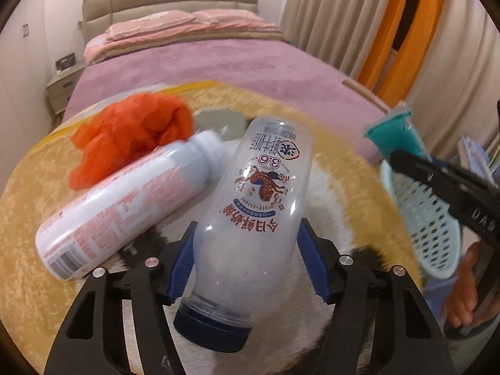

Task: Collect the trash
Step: 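Carry the bottle and teal packet over the basket and release both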

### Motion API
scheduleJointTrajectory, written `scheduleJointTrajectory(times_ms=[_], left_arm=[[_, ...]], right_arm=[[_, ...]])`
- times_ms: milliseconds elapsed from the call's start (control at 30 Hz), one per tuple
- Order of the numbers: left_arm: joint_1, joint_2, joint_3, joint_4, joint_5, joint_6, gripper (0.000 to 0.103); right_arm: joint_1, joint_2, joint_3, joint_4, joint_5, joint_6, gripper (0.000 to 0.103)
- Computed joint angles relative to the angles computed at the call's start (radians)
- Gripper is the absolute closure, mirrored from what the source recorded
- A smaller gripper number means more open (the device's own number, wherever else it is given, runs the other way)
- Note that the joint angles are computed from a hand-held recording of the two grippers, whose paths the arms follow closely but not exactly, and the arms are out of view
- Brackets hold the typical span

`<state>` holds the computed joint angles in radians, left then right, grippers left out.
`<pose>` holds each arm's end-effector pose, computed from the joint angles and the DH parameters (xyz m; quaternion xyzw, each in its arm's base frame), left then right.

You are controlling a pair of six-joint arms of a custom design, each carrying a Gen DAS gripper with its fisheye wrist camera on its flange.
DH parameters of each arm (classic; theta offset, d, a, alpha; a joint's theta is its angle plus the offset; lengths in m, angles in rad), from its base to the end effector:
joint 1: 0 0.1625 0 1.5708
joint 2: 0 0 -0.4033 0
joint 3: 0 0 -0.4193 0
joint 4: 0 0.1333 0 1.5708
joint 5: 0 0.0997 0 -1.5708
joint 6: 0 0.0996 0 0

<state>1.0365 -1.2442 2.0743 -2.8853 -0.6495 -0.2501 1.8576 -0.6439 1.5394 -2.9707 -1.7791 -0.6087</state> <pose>-0.0862 -0.5632 0.2282 0.0176 0.8760 -0.3635 0.3167 0.3115 -0.6578 0.0402 0.3936 -0.8794 0.2288 0.1391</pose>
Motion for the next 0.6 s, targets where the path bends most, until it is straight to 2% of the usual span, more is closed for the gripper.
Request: scheduleJointTrajectory(times_ms=[267,533,600], left_arm=[[-0.057,0.073,-0.051,-0.108,-0.057,0.111,0.043],[-0.085,0.223,-0.178,-0.101,-0.146,0.158,0.043],[-0.075,0.248,-0.209,-0.07,-0.202,0.145,0.043]], right_arm=[[-0.042,-0.088,0.072,-0.06,-0.009,0.046,0.076],[-0.104,-0.157,0.106,-0.059,-0.051,0.135,0.076],[-0.125,-0.171,0.105,-0.037,-0.066,0.183,0.076]])
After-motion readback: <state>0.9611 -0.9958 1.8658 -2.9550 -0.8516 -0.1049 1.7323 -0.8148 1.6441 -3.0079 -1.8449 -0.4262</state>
